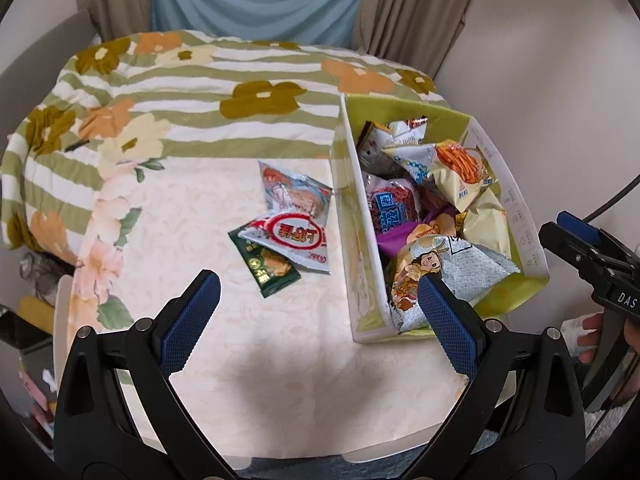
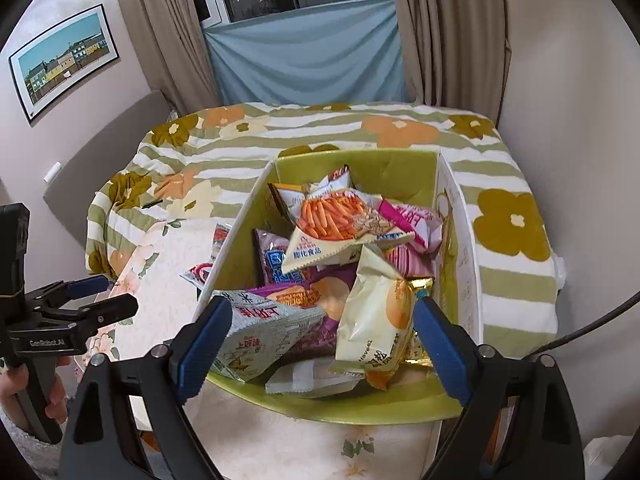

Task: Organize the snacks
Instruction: 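Move both tools back toward the red-white bag and green packet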

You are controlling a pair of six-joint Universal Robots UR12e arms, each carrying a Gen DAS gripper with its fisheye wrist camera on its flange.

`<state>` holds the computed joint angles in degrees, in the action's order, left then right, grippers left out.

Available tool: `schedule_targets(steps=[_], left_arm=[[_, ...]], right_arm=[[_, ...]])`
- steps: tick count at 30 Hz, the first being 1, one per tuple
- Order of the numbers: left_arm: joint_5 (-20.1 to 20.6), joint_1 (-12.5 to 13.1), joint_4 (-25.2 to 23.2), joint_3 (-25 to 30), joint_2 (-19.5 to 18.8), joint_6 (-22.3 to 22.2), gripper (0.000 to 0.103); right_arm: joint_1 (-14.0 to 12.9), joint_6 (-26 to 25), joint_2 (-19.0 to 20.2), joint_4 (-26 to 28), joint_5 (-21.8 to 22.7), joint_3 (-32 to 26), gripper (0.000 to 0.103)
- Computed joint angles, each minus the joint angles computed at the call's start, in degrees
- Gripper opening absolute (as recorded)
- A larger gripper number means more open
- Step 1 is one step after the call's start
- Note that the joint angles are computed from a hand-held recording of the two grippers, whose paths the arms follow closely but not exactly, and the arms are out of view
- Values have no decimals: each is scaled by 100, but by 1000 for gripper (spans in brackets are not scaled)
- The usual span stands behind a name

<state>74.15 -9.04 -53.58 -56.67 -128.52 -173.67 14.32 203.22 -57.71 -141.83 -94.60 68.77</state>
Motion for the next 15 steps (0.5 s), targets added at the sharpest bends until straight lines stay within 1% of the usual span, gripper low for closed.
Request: schedule_targets(steps=[2, 4, 7, 10, 15], left_arm=[[-68, 50, 74, -33, 33, 29, 98], [-114, 105, 91, 3, 27, 107, 98], [-163, 185, 1, 129, -15, 258, 98], [-327, 301, -49, 252, -70, 411, 98], [-491, 473, -479, 768, -325, 783, 98]], right_arm=[[16, -5, 6, -65, 12, -19, 90], [62, 22, 39, -86, -71, -92, 90], [153, 87, 132, 74, -174, -320, 90], [236, 153, 238, 160, -258, -537, 90], [399, 408, 510, 220, -387, -982, 90]])
